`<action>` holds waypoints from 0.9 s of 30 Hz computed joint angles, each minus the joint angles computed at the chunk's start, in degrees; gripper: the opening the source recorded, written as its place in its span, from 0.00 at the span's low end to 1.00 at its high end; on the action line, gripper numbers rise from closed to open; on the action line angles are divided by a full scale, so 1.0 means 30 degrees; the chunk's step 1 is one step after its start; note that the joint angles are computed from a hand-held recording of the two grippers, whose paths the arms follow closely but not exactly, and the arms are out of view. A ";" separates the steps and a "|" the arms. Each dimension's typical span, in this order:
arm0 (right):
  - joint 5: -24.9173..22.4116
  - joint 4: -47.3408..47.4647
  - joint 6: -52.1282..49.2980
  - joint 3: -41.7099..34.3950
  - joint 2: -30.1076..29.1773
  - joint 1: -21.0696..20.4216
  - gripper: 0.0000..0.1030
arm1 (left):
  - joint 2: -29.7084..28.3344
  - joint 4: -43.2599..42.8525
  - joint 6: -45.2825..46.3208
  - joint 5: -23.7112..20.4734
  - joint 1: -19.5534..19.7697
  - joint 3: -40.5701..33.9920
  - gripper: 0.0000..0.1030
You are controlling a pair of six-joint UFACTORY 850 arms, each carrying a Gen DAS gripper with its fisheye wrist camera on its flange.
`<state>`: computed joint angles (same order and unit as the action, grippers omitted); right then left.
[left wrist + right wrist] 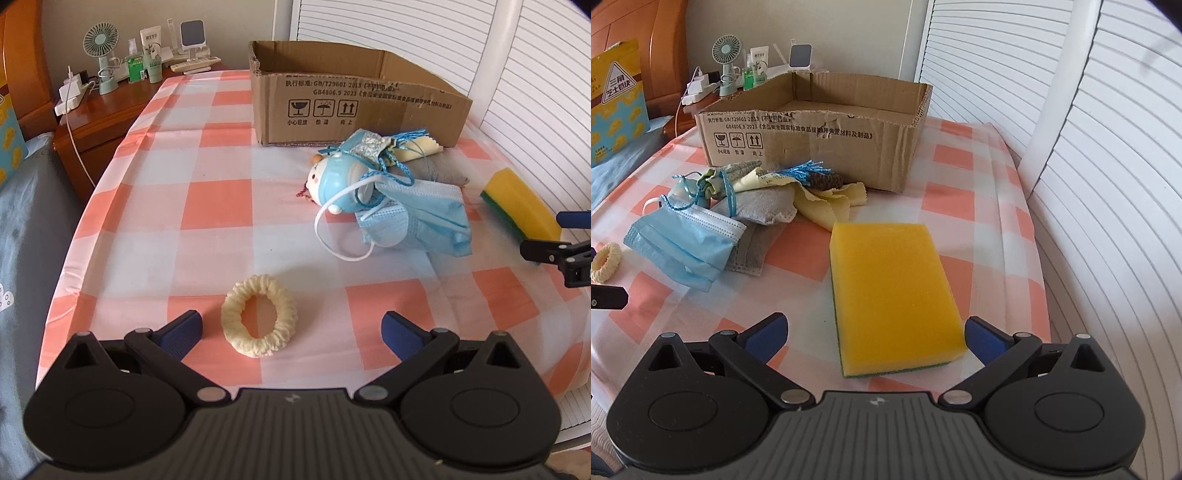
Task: Organize soft objects
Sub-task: 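Move the right tool toward the yellow-green sponge and lower over it, then grasp the sponge with the right tool while the left tool grasps the cream scrunchie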
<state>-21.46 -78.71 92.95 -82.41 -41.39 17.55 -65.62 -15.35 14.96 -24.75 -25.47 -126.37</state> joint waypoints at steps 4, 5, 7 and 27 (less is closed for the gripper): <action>0.0707 -0.0665 0.0705 0.0502 0.0303 0.0013 1.00 | -0.0193 0.0866 -0.0361 0.0219 -0.0115 -0.0246 0.99; 0.1095 -0.0951 0.0966 0.0641 0.0435 0.0003 1.00 | -0.0266 0.1270 -0.0640 0.0203 -0.0166 -0.0364 0.99; 0.1775 -0.1538 0.1324 0.0855 0.0664 -0.0027 1.00 | -0.0359 0.1957 -0.1079 0.0303 -0.0270 -0.0485 1.00; -0.1152 0.5025 -0.2294 -0.3252 -0.1881 -0.0266 0.86 | 0.0041 0.2997 -0.2051 0.1339 -0.0284 0.0307 0.96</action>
